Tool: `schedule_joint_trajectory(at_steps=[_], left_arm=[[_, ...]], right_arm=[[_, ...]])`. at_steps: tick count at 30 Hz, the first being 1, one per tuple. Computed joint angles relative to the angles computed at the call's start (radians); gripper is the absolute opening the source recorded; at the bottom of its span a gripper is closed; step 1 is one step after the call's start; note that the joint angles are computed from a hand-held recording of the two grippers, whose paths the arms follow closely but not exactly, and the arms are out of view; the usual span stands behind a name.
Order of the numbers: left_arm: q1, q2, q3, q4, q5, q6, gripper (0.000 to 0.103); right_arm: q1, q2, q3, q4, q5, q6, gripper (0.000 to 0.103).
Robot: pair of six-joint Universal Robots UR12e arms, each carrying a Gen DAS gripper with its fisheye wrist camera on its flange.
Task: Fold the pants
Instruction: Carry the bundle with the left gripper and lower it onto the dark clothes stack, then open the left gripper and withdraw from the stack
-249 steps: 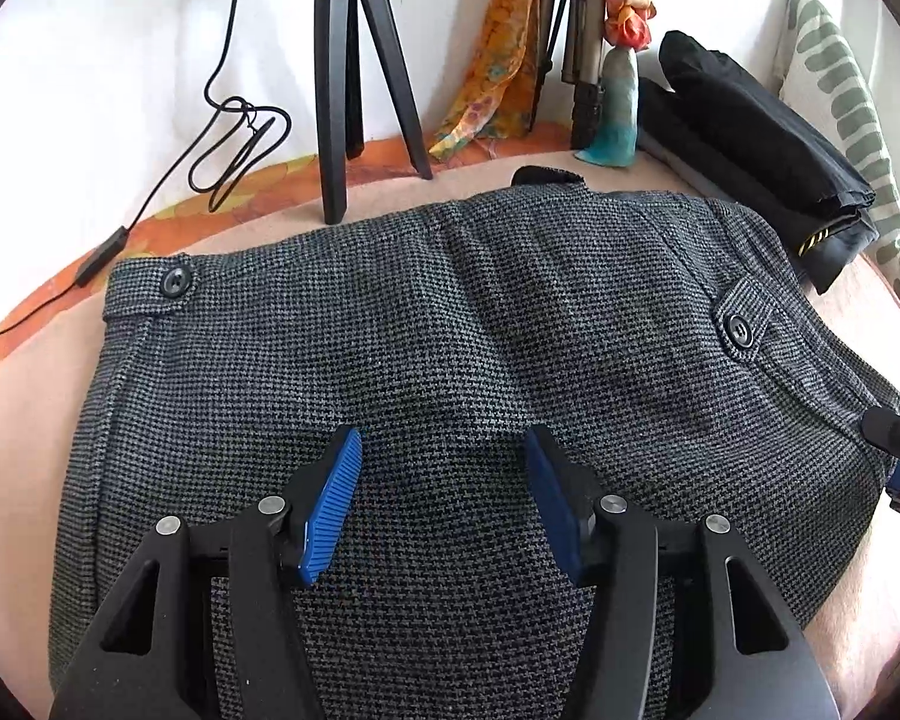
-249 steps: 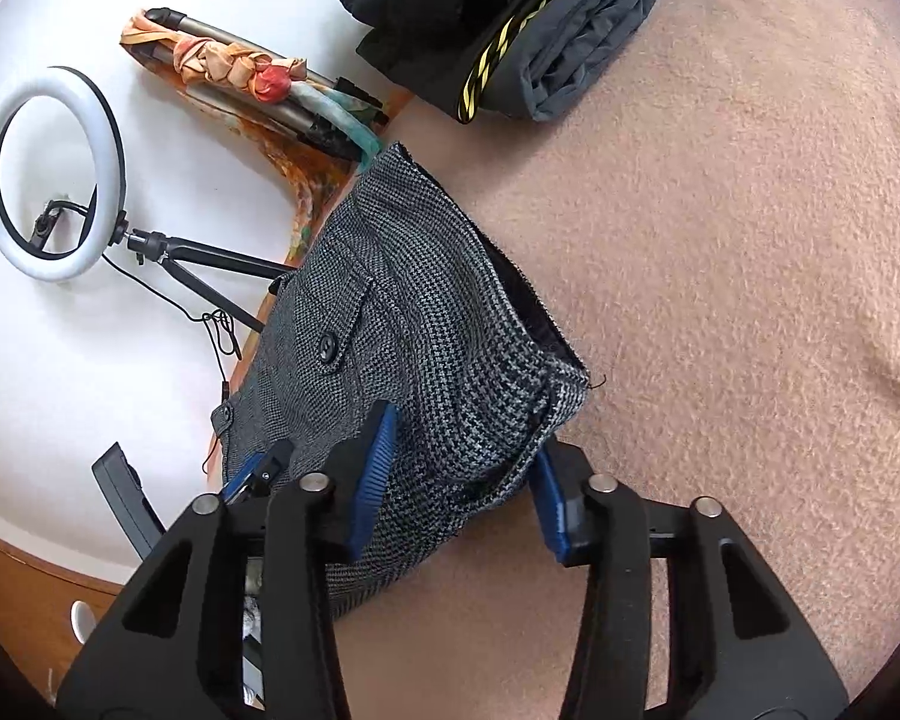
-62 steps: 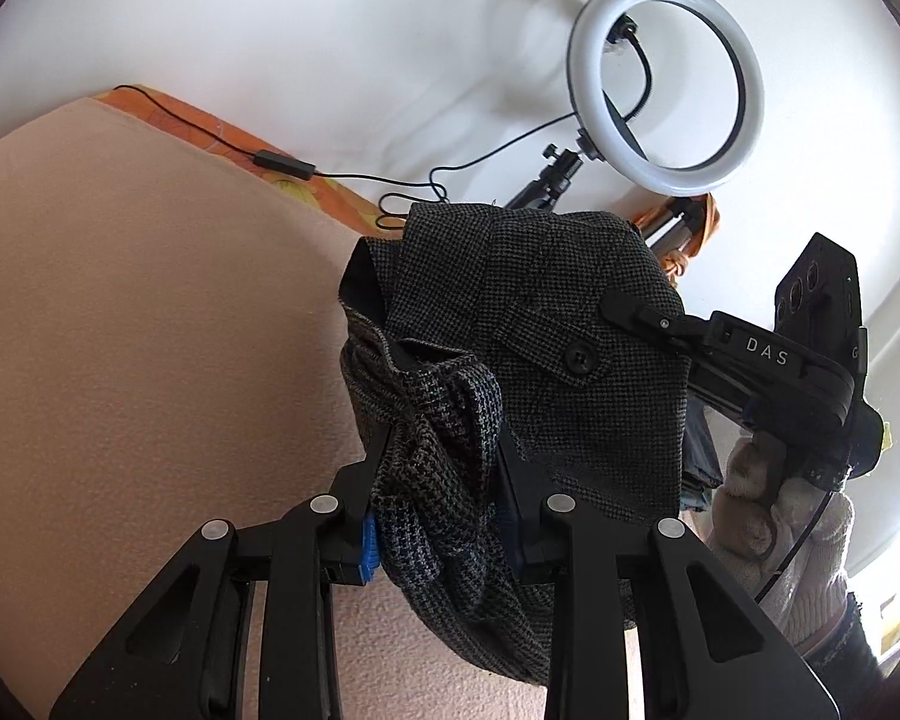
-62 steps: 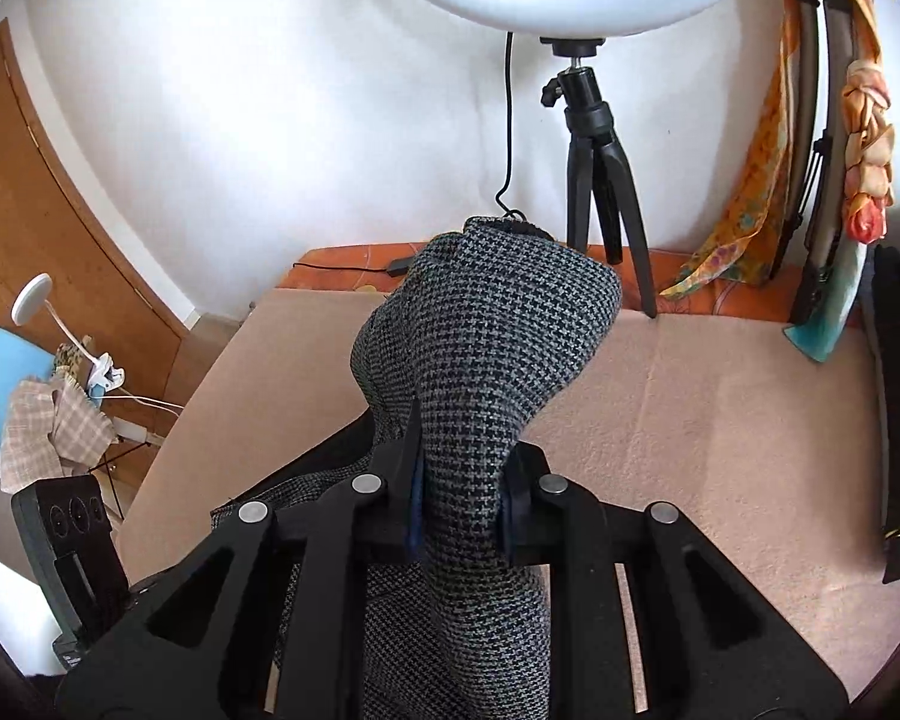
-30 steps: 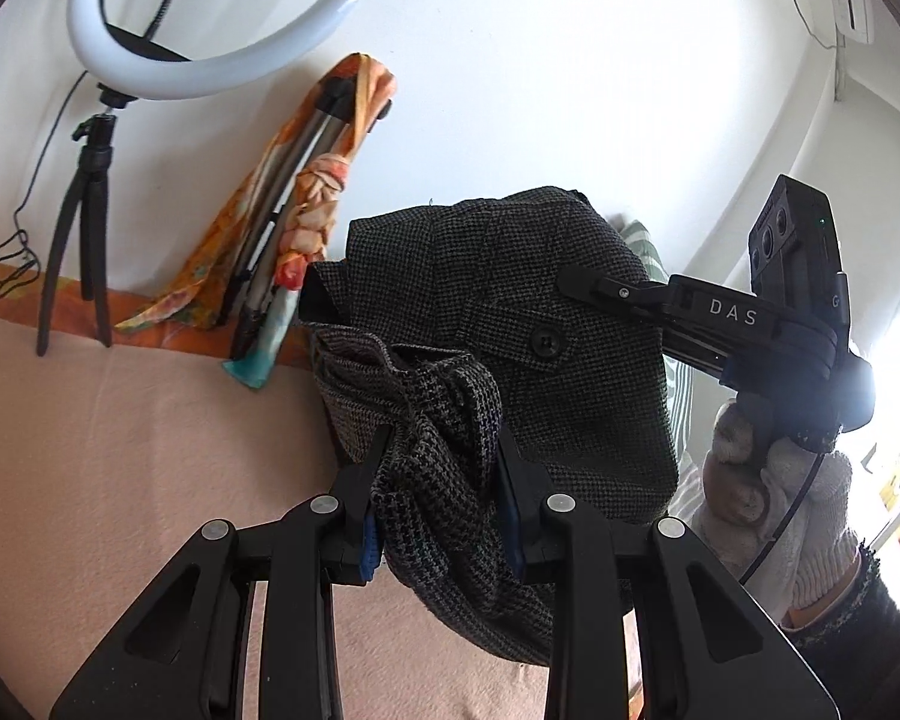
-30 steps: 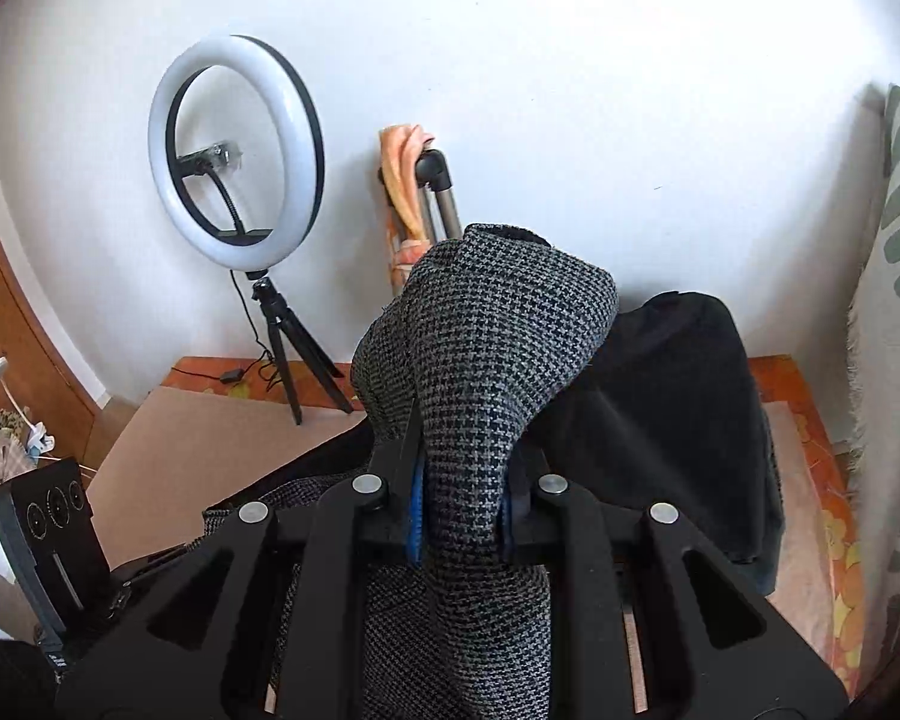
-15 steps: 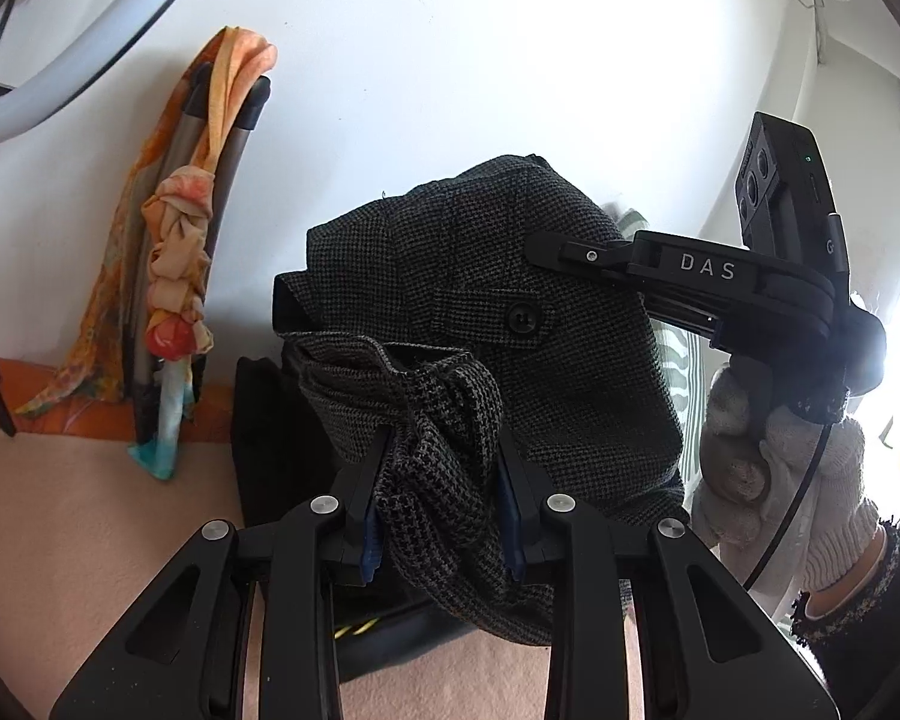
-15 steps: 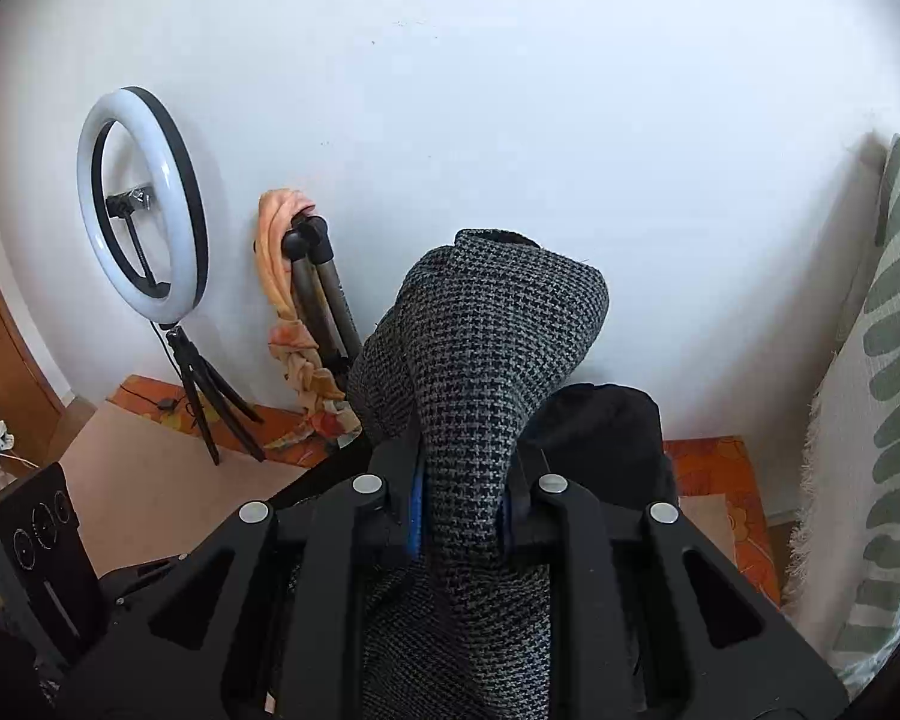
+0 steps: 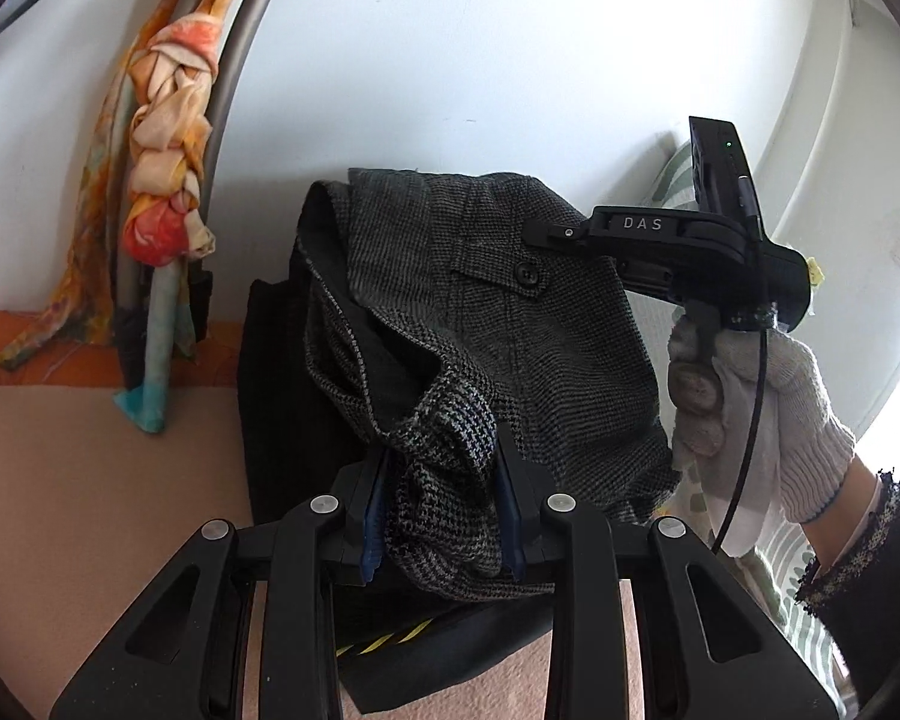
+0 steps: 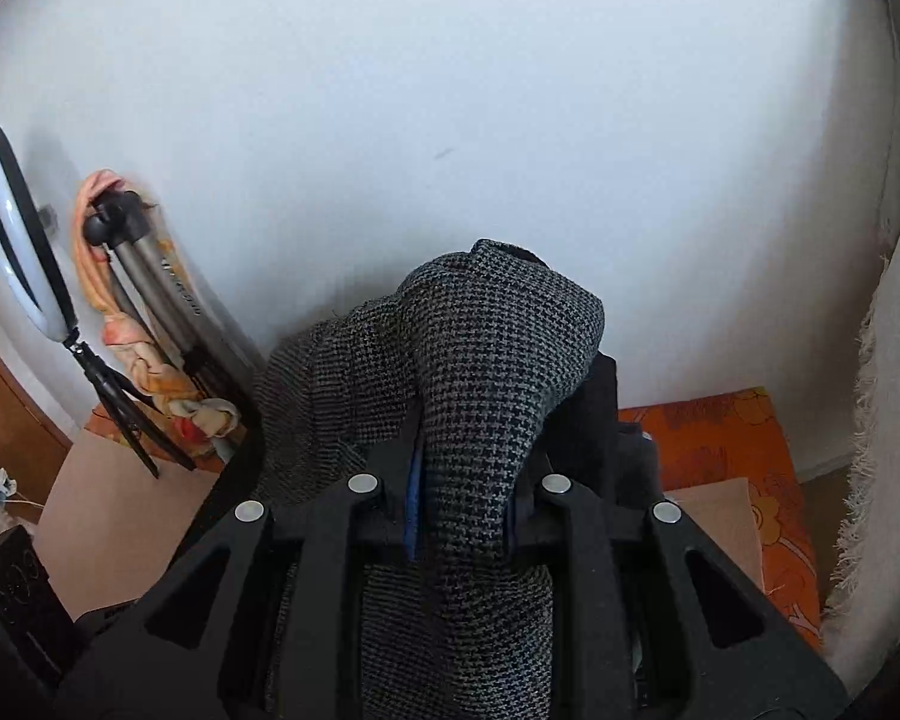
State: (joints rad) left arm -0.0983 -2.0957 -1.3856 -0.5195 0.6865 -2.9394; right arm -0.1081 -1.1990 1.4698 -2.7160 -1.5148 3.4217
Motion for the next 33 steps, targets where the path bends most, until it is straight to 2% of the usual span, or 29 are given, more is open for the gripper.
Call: schedule_joint_trajectory(at_steps=[1, 3, 5, 6, 8, 11, 14, 17, 19, 22, 26, 30, 33], left_arm=[[0.003, 0.002, -0.004, -0.014, 0.003, -0.002, 0.030], [0.006, 0.008, -0.006, -0.044, 0.019, -0.002, 0.033], [0.012, 0.025, -0.012, -0.095, 0.030, 0.033, 0.039], [0.013, 0.029, -0.014, -0.102, 0.043, 0.041, 0.042], [0.020, 0.050, -0.035, -0.098, 0.059, 0.062, 0.047], [0.028, 0.049, -0.032, -0.109, 0.073, 0.078, 0.048], [0.039, 0.057, -0.034, -0.142, 0.078, 0.100, 0.048], [0.054, 0.077, -0.050, -0.137, 0.075, 0.114, 0.048], [0.058, 0.083, -0.049, -0.126, 0.075, 0.116, 0.049], [0.072, 0.113, -0.073, -0.108, 0.059, 0.141, 0.061], [0.085, 0.138, -0.090, -0.084, 0.029, 0.157, 0.064], [0.105, 0.178, -0.115, -0.124, -0.009, 0.181, 0.067], [0.119, 0.207, -0.140, -0.122, -0.025, 0.219, 0.068]], right_arm=[[-0.004, 0.004, 0.003, 0.002, -0.001, 0.016, 0.026], [-0.004, 0.011, 0.002, 0.005, -0.035, 0.044, 0.039], [0.005, 0.019, -0.006, 0.018, -0.097, 0.050, 0.049], [0.011, 0.024, -0.015, 0.035, -0.131, 0.047, 0.056], [0.025, 0.032, -0.032, 0.064, -0.207, 0.040, 0.062], [0.037, 0.030, -0.041, 0.083, -0.270, 0.055, 0.065], [0.047, 0.012, -0.027, 0.077, -0.315, 0.083, 0.075], [0.063, -0.008, -0.013, 0.076, -0.345, 0.078, 0.083], [0.076, -0.021, -0.007, 0.091, -0.369, 0.084, 0.084], [0.096, -0.048, 0.013, 0.096, -0.389, 0.109, 0.086], [0.140, -0.085, 0.048, 0.090, -0.476, 0.119, 0.094], [0.196, -0.125, 0.080, 0.097, -0.556, 0.135, 0.101], [0.230, -0.153, 0.109, 0.085, -0.586, 0.138, 0.102]])
